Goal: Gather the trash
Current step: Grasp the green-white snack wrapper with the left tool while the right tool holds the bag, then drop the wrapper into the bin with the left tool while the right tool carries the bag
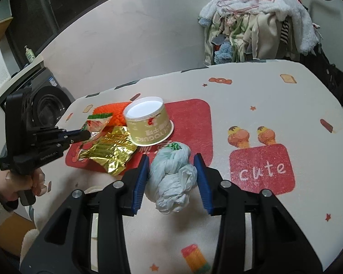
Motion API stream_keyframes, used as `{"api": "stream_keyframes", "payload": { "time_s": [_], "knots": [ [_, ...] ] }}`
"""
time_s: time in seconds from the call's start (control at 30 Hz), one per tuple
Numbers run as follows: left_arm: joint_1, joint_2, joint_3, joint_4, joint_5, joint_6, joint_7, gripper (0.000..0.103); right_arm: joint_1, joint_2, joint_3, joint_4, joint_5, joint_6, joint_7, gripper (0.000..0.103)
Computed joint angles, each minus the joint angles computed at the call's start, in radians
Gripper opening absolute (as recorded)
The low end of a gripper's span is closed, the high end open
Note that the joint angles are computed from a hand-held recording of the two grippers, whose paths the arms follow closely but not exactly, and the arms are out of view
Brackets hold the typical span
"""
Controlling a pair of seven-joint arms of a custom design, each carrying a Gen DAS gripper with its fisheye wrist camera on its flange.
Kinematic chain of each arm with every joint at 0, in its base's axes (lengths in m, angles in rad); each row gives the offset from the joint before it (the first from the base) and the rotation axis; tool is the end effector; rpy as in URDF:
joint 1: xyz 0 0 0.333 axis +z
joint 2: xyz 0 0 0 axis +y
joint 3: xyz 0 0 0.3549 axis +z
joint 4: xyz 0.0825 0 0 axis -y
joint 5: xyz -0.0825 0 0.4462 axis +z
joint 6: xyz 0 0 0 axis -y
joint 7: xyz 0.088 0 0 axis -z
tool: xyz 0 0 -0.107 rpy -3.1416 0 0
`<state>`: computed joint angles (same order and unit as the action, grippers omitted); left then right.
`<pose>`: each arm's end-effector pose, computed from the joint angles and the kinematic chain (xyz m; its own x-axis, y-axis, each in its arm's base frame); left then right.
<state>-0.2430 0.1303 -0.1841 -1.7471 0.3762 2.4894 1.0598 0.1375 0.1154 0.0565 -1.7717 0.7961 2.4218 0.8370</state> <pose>0.6493 -0.2898 0.5823 -0.1251 -0.9918 -0.0271 -0.7739 0.1147 -0.6229 0.6897 0.1368 0.5698 0.5261 -0.7909 -0.3126 -0.7093 -0.2053 -0.6744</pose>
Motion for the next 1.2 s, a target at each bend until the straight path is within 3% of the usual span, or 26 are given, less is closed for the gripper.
{"api": "stream_keyframes", "payload": {
  "time_s": [0.23,0.73,0.93,1.2],
  "knots": [
    [0.004,-0.127,-0.022,-0.1,-0.057,0.011,-0.036,0.002,0.016,-0.097,-0.012,-0.084,0.024,0.0,-0.034,0.043],
    [-0.013,-0.444,-0.12,-0.388,-0.135,0.038,-0.142,0.002,0.114,-0.375,-0.086,-0.344,0.028,0.006,-0.116,0.042],
    [-0.057,-0.536,-0.156,-0.474,-0.181,0.029,-0.171,0.002,0.148,-0.481,-0.116,-0.446,0.017,0.0,-0.118,0.043],
    [-0.144,-0.57,-0.182,-0.56,-0.262,0.003,-0.166,0.002,0.179,-0.6,-0.145,-0.568,-0.021,0.004,-0.104,0.043]
  ]
}}
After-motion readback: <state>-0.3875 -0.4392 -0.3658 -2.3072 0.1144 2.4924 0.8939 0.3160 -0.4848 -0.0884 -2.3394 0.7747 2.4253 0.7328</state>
